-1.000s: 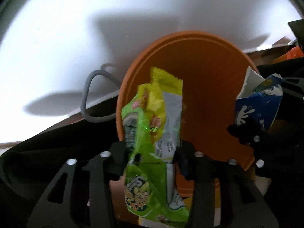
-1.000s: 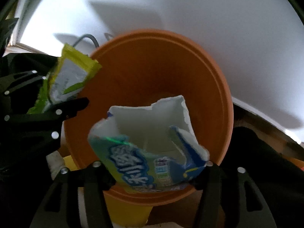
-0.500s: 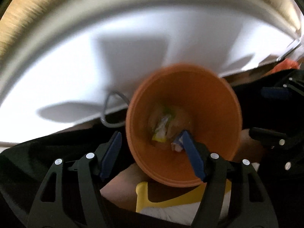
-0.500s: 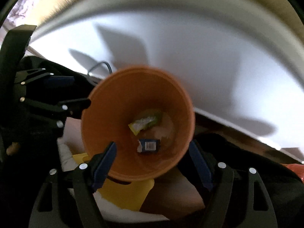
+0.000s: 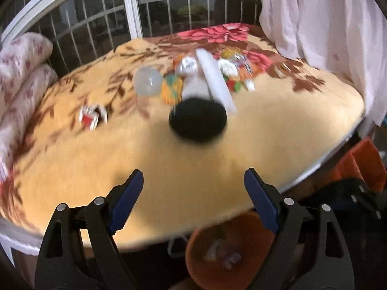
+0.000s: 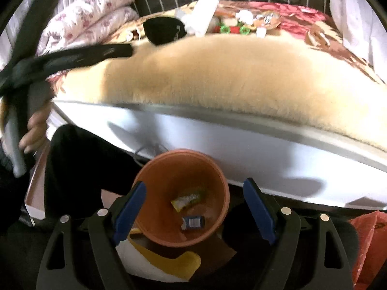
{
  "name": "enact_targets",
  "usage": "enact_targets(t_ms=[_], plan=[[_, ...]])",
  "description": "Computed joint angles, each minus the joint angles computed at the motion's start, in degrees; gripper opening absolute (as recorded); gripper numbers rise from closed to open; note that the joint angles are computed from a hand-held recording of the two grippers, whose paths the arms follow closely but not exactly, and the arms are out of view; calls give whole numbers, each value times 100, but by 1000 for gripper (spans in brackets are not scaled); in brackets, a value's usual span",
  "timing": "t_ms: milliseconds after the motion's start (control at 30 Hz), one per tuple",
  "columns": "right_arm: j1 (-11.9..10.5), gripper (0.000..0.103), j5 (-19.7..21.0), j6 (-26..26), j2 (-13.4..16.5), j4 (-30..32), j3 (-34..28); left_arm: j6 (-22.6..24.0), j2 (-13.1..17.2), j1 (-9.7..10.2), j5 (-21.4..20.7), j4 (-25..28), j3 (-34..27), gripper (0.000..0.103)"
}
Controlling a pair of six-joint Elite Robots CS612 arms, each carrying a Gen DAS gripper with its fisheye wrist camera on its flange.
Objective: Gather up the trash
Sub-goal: 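Grasp the black cap with the left gripper, then grasp the white tissue with the right gripper while the left holds the cap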
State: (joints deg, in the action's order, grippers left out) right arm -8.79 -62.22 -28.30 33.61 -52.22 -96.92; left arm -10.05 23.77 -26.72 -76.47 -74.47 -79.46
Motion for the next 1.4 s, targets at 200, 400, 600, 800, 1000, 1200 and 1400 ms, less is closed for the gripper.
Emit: enact_targets(t_ms=[200,400,600,800,1000,1200,1400], plan=[[-98,81,46,119,28,18,-73,-129,-172,50,122,-300,707,83],[-121,81,-109,245,30,37,10,-117,-177,118,-265,-605,899,59],[-99,81,-150,363,-56,-30,137,-209,-32,121,-291,-827,679,55],[-61,81,-16,389,-294,-572,434,-549,170,166,-318,-746,107,55],[-13,81,470,914,-862,-1568,1501,-1077,320,239,-149,-584,-324,55],[214,64,504,1234,-1865,-2528,3629,-1365,361,298,-99,-424,-416,55],[477,58,-374,941,-2765,-3155,5579,-1371,383,347,-293,-509,-393,55]])
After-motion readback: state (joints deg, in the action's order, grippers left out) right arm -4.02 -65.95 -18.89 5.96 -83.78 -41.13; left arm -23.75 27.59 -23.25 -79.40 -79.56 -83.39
